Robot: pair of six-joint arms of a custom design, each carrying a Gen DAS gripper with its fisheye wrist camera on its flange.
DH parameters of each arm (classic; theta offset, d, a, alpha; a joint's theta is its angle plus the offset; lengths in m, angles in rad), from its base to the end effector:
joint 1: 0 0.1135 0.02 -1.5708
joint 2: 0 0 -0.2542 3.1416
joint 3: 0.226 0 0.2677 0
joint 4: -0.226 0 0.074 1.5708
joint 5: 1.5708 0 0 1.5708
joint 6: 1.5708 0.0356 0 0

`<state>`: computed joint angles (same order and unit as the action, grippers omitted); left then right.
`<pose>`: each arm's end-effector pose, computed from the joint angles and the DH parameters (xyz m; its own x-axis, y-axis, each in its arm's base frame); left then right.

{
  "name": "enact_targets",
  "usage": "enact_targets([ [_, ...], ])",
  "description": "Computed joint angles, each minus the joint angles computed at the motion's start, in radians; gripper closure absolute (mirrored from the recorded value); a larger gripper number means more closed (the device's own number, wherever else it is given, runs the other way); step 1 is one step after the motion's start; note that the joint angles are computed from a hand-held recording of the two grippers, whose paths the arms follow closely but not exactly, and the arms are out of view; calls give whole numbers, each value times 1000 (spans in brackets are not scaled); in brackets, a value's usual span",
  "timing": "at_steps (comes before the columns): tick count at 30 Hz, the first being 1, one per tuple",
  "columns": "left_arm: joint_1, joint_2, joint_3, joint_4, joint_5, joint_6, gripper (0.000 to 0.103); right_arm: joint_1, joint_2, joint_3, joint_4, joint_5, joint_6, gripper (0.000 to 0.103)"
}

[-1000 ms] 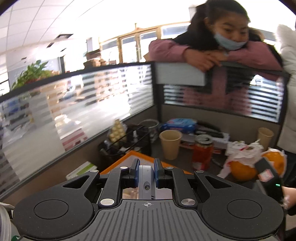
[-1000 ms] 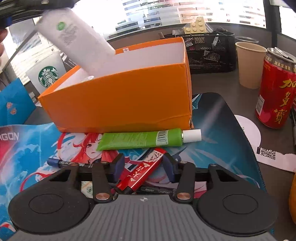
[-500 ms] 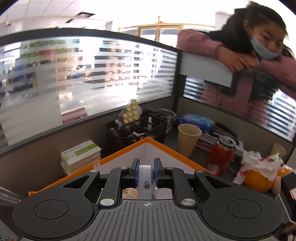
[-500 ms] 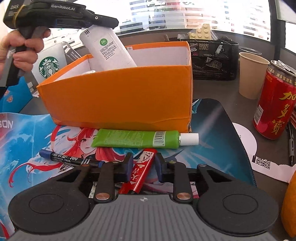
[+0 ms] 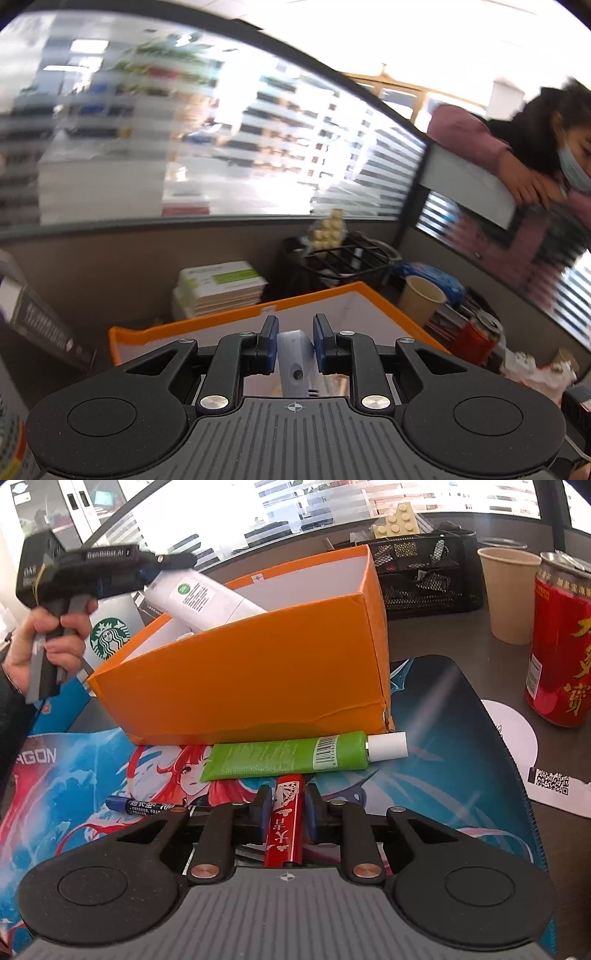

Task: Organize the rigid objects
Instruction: 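Open the left gripper to drop the tube while right grasps red lighter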

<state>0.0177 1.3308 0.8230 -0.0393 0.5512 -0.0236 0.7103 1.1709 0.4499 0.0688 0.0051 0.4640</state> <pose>0.3061 -0.0132 0.2317 -0.5302 -0.0295 -0.8474 0.4197 0.8592 -0.2925 0.1849 0.1588 0.1540 -0.7019 -0.0134 -0.7121 -0.3744 0.8575 0.3529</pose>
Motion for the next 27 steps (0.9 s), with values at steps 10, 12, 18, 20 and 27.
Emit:
enact_targets([
  [10,38,59,-6,-21,-69,-27,81,-37,5,5,2,-82,6,85],
  [12,25,22,-30,-23,-93,-11,81,-30,5,9,-4,-80,2,85],
  [18,-25,-171,-113,-67,-129,58,65,-21,-1,8,-11,-75,0,85],
  [20,-53,-241,-135,-92,-136,78,61,-15,-3,8,-15,-71,1,85],
  [27,-136,-502,-240,-154,-142,113,37,22,-41,8,-43,-51,6,86],
])
